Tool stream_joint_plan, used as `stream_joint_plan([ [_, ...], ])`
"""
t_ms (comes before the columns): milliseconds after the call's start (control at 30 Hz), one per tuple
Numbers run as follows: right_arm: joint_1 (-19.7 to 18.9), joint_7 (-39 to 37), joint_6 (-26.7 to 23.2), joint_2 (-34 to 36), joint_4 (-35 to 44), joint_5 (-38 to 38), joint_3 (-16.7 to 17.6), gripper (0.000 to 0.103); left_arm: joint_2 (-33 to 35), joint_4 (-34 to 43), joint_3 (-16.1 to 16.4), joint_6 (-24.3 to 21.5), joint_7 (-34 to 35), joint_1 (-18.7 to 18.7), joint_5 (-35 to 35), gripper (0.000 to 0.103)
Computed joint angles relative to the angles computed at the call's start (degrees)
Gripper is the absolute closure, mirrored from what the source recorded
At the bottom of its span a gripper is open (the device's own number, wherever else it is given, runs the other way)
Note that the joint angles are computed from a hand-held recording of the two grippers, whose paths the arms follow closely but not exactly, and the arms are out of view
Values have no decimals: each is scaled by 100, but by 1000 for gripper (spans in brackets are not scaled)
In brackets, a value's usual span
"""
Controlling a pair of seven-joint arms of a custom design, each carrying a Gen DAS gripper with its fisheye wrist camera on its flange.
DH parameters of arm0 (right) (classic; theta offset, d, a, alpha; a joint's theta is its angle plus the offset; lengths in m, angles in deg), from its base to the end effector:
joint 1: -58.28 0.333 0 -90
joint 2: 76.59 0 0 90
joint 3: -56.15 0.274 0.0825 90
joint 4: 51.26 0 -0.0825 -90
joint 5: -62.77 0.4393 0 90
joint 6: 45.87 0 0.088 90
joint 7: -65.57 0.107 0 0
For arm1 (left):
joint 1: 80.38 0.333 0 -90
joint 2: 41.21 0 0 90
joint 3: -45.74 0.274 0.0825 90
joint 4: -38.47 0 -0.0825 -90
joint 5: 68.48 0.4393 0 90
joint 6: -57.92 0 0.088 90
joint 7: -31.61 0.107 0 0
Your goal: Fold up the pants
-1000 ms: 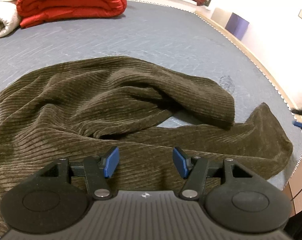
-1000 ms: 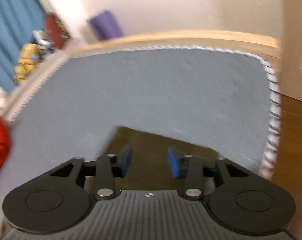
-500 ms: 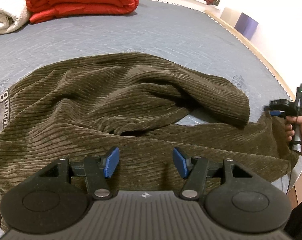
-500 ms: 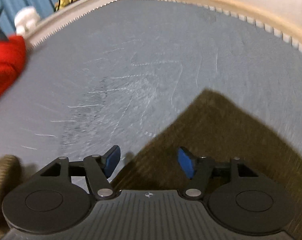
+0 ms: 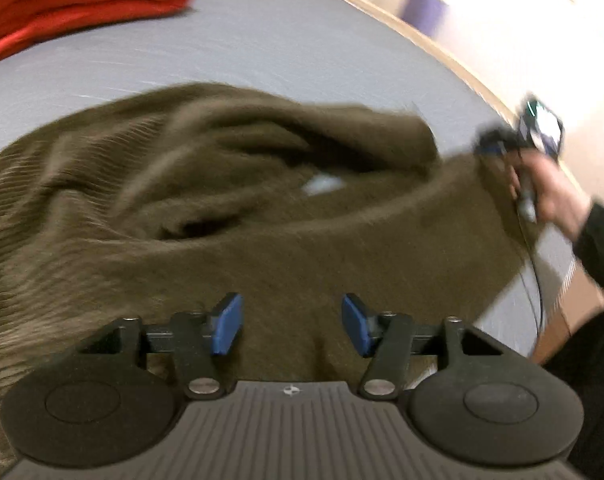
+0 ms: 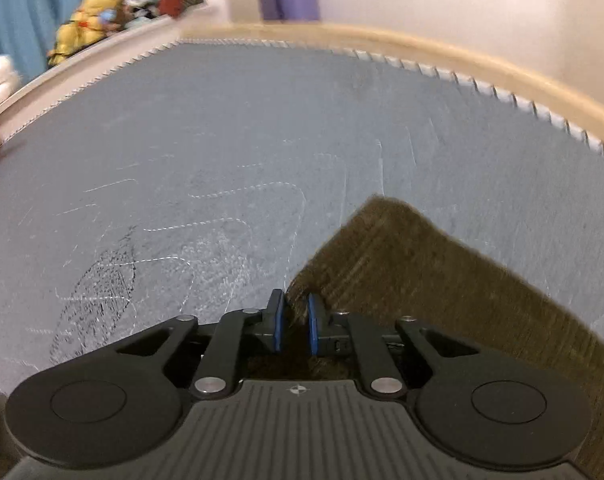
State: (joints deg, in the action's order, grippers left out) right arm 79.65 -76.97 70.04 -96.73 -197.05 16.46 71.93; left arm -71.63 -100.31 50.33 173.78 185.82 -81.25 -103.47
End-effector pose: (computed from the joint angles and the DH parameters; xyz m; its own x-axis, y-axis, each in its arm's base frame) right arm 0.4022 0.2414 0.3221 -0.8815 -0.4512 -0.1393 -0.2316 0.6701 -0.7052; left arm 0.4808 -0.0019 0.4669 -0.7594 -0.6154 0.2112 -0.6158 0.5751 -0.5385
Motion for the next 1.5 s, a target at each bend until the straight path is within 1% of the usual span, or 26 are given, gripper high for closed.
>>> stream_joint_plan([
  [33, 16, -262, -187, 126, 159, 37, 11, 75, 0, -38, -47, -23, 63, 4, 131, 62],
  [67, 41, -355, -433, 218, 315, 61, 52, 55, 21, -82, -106, 3, 78, 19, 275, 65],
  [100, 72, -283, -554, 207, 355, 14, 85, 46, 54, -124, -190, 95, 21, 46, 440, 67],
  [167, 125, -109, -424, 46, 286, -192, 99, 46, 126, -348, -570, 699, -374, 186, 1149, 71],
  [200, 161, -70, -332, -47, 246, -257, 116, 46, 163, -398, -570, 824, -403, 161, 1285, 71],
  [267, 223, -29, -56, -274, 139, -431, 165, 44, 226, -283, -437, 720, -451, 71, 1265, 71],
  [333, 210, -61, 380, -389, 87, -675, 190, 43, 171, -162, -274, 654, -525, 12, 1021, 71],
  [433, 176, -187, 1090, -359, 203, -973, 230, 39, 89, 26, -42, 535, -558, -43, 534, 65],
  [467, 155, -252, 1504, -330, 224, -1094, 198, 37, 45, 48, -2, 573, -589, -36, 396, 61],
  [500, 151, -364, 1785, -325, 257, -1108, 179, 36, -46, 9, -13, 624, -634, -29, 329, 58],
  [567, 88, -676, 2437, -103, 420, -1181, 127, 30, -91, 3, -31, 759, -734, -28, 246, 58],
  [633, 44, -1060, 2827, 250, 684, -1172, 117, 28, -65, 34, -36, 814, -816, -35, 220, 58],
  [667, 55, -1332, 2942, 457, 839, -1102, 97, 28, -57, 35, -43, 857, -838, -34, 228, 58],
  [700, 80, -1580, 2932, 651, 1006, -1011, 91, 27, -42, 36, -29, 882, -829, -29, 239, 58],
  [767, 116, -1716, 2938, 935, 1234, -969, 57, 26, -61, 27, -30, 911, -871, -24, 247, 58],
  [933, 105, -1124, 3414, 1239, 1344, -1137, -139, 25, -100, 116, 52, 800, -924, -4, 214, 58],
  [1033, 156, -1031, 3414, 1405, 1482, -1218, -217, 22, -66, 136, 50, 819, -936, -9, 177, 58],
  [1167, 135, -379, 3804, 1497, 1454, -1438, -369, 20, -48, 133, 34, 860, -942, -18, 148, 58],
  [1200, 133, -279, 3841, 1515, 1454, -1463, -388, 20, -51, 133, 30, 871, -957, -15, 147, 58],
  [1233, 150, -235, 3812, 1527, 1476, -1439, -392, 23, -53, 135, 27, 878, -975, -15, 144, 58],
  [1267, 171, -252, 3769, 1535, 1497, -1397, -394, 34, -46, 139, 26, 886, -988, -19, 134, 58],
  [1300, 182, -216, 3783, 1560, 1540, -1442, -396, 53, -47, 137, 23, 900, -1012, -22, 117, 58],
  [1333, 193, -160, 3803, 1586, 1593, -1522, -397, 58, -50, 135, 22, 915, -1029, -26, 104, 58],
  [1400, 294, -357, 3388, 1617, 1779, -1426, -350, 79, -71, 123, 22, 951, -1065, -36, 71, 58],
  [1433, 339, -337, 3206, 1630, 1867, -1513, -324, 81, -83, 120, 27, 960, -1078, -42, 57, 58],
  [1500, 414, -46, 3000, 1625, 1991, -1826, -287, 87, -109, 111, 39, 988, -1105, -51, 20, 58],
])
